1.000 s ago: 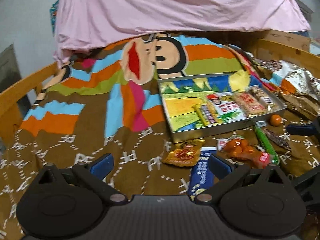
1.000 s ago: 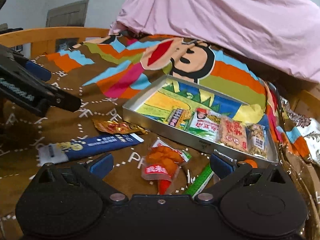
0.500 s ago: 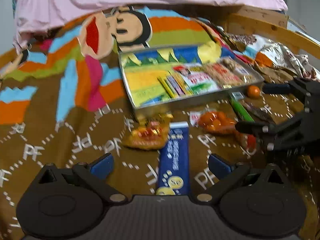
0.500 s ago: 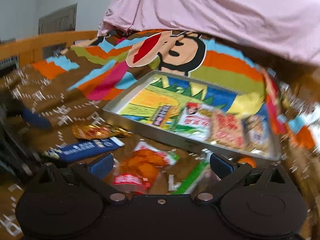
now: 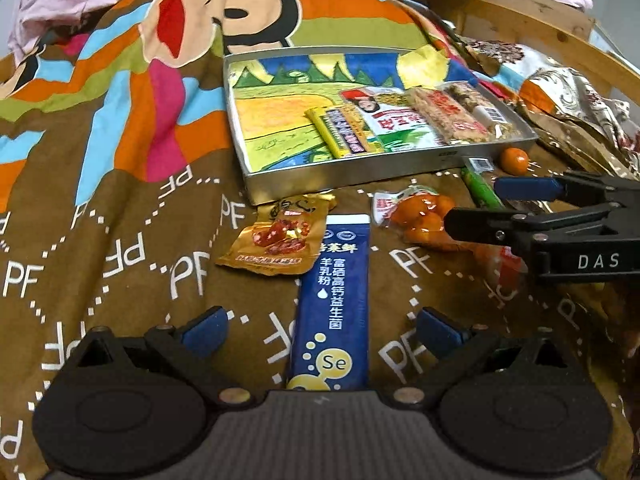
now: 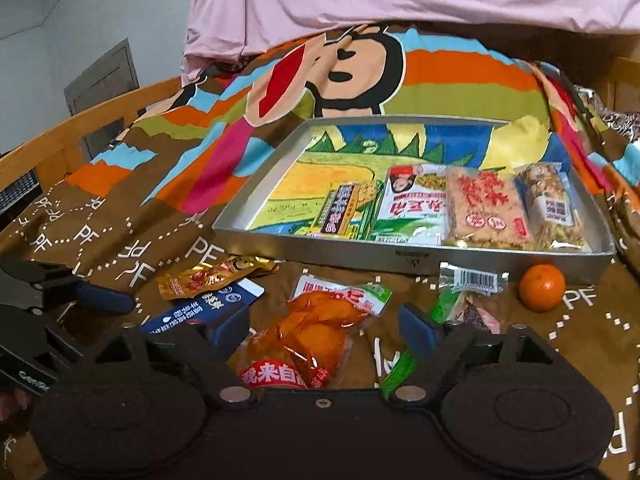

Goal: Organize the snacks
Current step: 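Grasp the blue Se milk-powder stick with the left tool while the right tool grasps the orange snack bag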

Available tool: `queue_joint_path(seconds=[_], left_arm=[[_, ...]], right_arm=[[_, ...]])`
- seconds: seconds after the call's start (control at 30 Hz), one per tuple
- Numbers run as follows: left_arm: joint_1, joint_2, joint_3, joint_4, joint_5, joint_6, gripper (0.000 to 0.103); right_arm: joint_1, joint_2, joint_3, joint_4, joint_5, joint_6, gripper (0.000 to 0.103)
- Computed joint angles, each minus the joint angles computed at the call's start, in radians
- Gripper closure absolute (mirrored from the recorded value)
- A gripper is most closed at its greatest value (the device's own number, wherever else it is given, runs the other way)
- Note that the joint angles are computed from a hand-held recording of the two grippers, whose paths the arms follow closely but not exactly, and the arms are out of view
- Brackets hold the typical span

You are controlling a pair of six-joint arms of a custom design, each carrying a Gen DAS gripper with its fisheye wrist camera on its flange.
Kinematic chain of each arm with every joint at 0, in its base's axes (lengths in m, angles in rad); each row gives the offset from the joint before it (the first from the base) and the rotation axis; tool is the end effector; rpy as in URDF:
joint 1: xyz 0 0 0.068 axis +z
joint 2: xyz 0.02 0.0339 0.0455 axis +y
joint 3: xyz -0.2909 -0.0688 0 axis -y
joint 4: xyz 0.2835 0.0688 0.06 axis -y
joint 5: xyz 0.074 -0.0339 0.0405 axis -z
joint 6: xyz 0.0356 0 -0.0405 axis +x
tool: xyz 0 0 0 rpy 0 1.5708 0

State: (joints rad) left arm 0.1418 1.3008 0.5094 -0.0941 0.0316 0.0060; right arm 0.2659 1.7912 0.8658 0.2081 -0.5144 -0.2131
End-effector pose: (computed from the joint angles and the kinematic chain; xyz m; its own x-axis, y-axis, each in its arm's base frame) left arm 0.2513 0.0347 0.1495 -0.7672 -0.1035 -0.6330 -0.1169 0.9929 -0.0207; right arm 0.3632 0.1171 0.1380 -0.4959 -0.3259 -0.8049 -0.7074 0.6892 0.1567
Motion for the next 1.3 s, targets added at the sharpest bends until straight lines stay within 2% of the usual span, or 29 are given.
queue_joint_path(seconds=[0.2, 0.37, 0.53, 0.73, 0.8, 0.97, 1.1, 1.23, 1.3], left_arm=[[-0.03, 0.038, 0.005, 0.014, -0.058, -0.012, 0.001], [-0.028, 0.058, 0.014, 0.007, -0.057, -0.021, 0.001], [-0.035, 0.081, 0.041, -0.019, -0.069, -0.039, 0.0], [-0.046, 0.064, 0.019, 0.004, -0.087, -0.037, 0.003], [-0.044, 0.052, 0.016, 0.0, -0.082, -0.031, 0.009], [-0.036, 0.019, 0.012, -0.02, -0.057, -0.013, 0.023], [-0.013, -0.003, 0.02, -0.048, -0.004, -0.022, 0.036], [0.025, 0.002, 0.045, -0.086, 0.037, -0.066, 0.044], [0.02, -0.005, 0.056, -0.105, 0.027, -0.071, 0.045]], right_arm=[[0.02, 0.028, 0.027, -0.043, 0.002, -0.038, 0.026], [0.027, 0.061, 0.052, -0.076, 0.021, -0.05, 0.027], [0.039, 0.06, 0.035, -0.053, 0.042, -0.062, 0.025], [0.041, 0.046, 0.026, -0.053, 0.077, -0.062, 0.049], [0.036, 0.043, 0.03, -0.068, 0.076, -0.065, 0.058], [0.036, 0.015, 0.023, -0.118, 0.092, -0.087, 0.065], [0.023, -0.029, 0.002, -0.172, 0.09, -0.119, 0.065], [0.014, -0.047, -0.007, -0.193, 0.068, -0.109, 0.058], [0.006, -0.042, 0.003, -0.208, 0.044, -0.088, 0.055]])
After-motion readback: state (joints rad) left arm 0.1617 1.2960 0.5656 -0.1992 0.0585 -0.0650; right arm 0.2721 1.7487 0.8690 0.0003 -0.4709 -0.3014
